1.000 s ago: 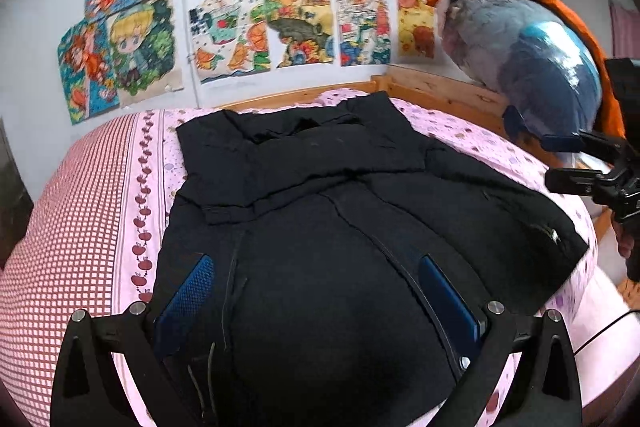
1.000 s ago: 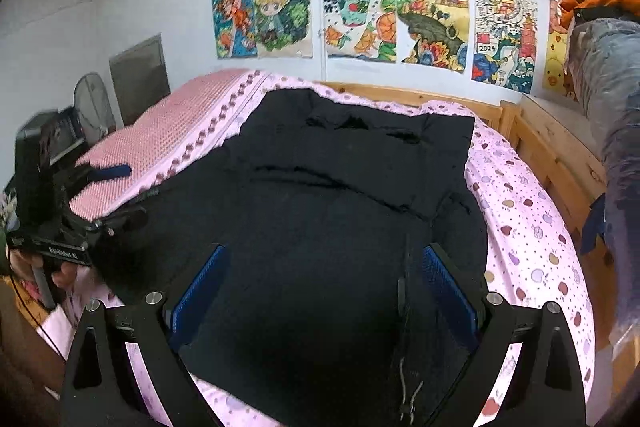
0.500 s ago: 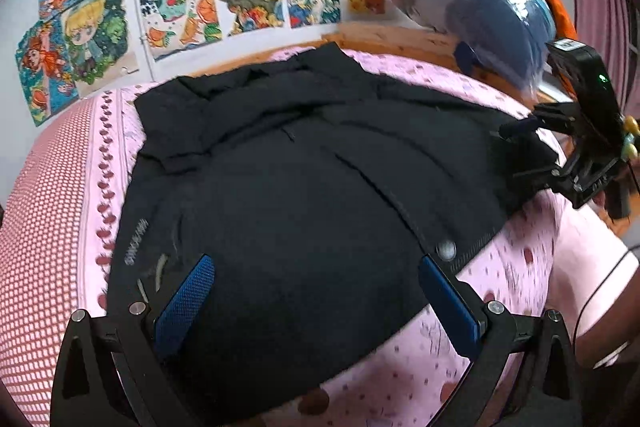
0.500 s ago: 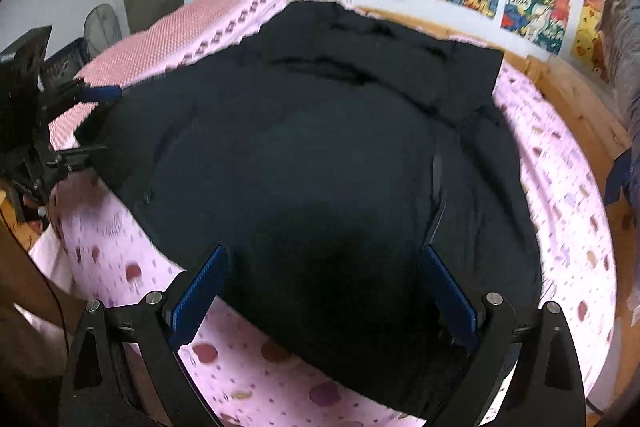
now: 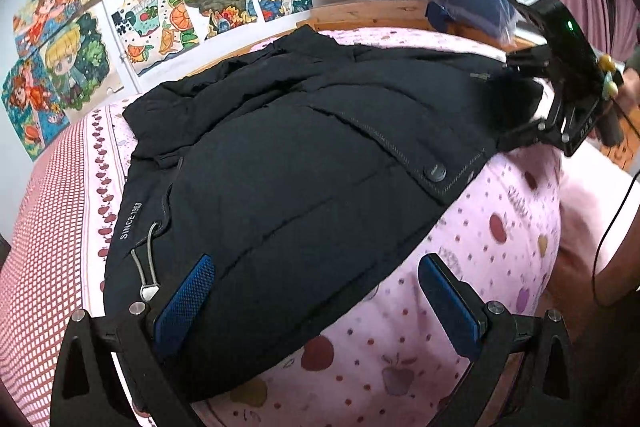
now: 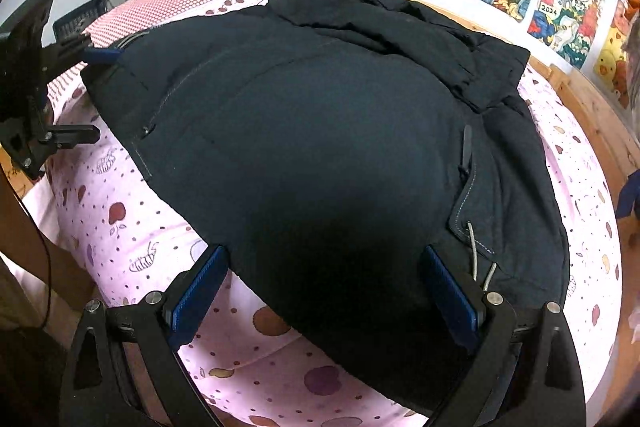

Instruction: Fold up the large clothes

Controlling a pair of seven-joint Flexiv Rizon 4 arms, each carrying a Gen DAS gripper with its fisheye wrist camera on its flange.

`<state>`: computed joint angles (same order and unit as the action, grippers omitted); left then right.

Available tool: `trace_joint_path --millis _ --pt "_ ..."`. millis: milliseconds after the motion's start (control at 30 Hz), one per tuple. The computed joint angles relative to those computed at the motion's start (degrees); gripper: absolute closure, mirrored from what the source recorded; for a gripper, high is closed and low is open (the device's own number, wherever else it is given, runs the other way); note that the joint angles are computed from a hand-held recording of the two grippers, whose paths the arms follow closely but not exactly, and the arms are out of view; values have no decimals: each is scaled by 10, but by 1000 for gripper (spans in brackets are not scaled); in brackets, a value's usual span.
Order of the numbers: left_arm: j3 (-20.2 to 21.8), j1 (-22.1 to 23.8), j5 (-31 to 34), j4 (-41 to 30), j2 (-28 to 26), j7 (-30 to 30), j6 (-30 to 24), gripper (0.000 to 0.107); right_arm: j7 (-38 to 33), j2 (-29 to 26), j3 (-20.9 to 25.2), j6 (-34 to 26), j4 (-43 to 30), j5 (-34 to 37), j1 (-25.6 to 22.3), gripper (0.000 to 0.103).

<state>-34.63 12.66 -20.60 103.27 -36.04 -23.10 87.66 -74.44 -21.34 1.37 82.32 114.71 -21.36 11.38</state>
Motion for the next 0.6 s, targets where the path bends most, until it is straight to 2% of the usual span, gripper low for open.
trace_joint_path --millis 300,467,600 --pt "64 -45 61 5 -7 -31 66 4 31 0 -40 -11 12 -59 34 4" --pt "94 -62 100 8 -12 -74 109 4 74 7 -75 0 31 -121 57 4" --pt "144 -95 117 0 -16 -117 139 4 137 15 -124 24 54 -200 85 4"
